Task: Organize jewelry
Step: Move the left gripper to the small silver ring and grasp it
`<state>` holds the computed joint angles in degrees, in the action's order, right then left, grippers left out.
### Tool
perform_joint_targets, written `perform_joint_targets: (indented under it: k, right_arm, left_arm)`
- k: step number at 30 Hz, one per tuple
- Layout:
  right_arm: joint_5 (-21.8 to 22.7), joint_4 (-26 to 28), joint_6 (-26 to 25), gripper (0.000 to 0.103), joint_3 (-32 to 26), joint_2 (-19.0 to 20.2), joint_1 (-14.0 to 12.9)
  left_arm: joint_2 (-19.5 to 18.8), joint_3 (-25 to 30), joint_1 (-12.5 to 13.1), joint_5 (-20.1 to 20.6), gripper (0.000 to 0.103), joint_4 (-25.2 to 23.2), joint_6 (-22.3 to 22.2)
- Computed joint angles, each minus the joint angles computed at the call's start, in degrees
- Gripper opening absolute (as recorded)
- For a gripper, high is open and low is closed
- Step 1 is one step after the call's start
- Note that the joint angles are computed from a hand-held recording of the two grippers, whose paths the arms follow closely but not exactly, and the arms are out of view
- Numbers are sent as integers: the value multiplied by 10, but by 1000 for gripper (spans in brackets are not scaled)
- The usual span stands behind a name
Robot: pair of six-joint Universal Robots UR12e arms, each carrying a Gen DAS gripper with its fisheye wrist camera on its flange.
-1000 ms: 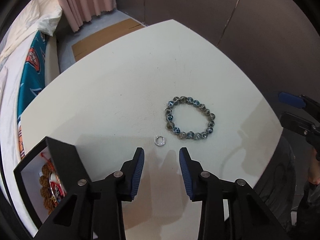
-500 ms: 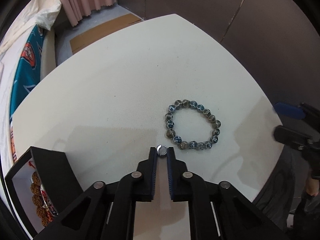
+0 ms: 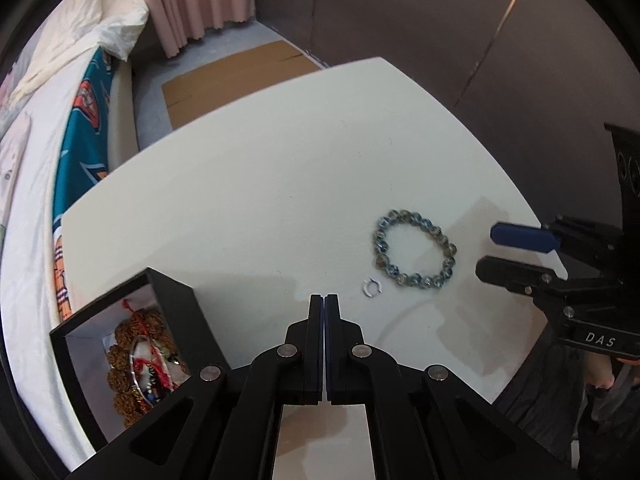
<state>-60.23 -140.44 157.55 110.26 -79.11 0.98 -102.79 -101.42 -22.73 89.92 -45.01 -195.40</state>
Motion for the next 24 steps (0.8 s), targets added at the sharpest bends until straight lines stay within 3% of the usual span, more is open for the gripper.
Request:
perform_joint_targets:
  k: [2, 4, 6, 7, 10, 12, 13, 15, 19, 24]
  right_arm:
    - [3, -1, 1, 44, 1, -2, -3]
    - [0, -6, 2, 44, 7, -8, -8]
    - [-6, -10, 2, 44, 12, -13, -13]
    - [-7, -11, 4, 44, 14, -15, -16]
    - [-7, -16, 17, 44, 21, -20, -27]
    - [-8, -20, 27, 44, 24, -22, -33]
    - [-9, -21, 29, 44, 25, -23, -35]
    - [-10, -23, 31, 44, 26, -24, -37]
    - [-11, -26, 30, 44, 28, -26, -39]
    - [-16, -24, 28, 44, 27, -26, -36]
  left_arm:
    - [-5, 6, -1, -10, 4, -10, -2]
    - [-9, 10, -1, -14, 23, -14, -4]
    - [-12, 10, -4, -13, 65, -7, -6]
    - [-12, 8, -5, -12, 67, 1, -5]
    - [-17, 12, -9, -12, 67, 3, -1]
    - [-25, 20, -18, 20, 65, -5, 0]
    - [-28, 24, -22, 37, 59, -6, 3]
    - [-32, 27, -23, 31, 48, -11, 9]
    - [-43, 39, -29, 34, 42, -27, 20]
    - [-49, 44, -35, 50, 21, -28, 27]
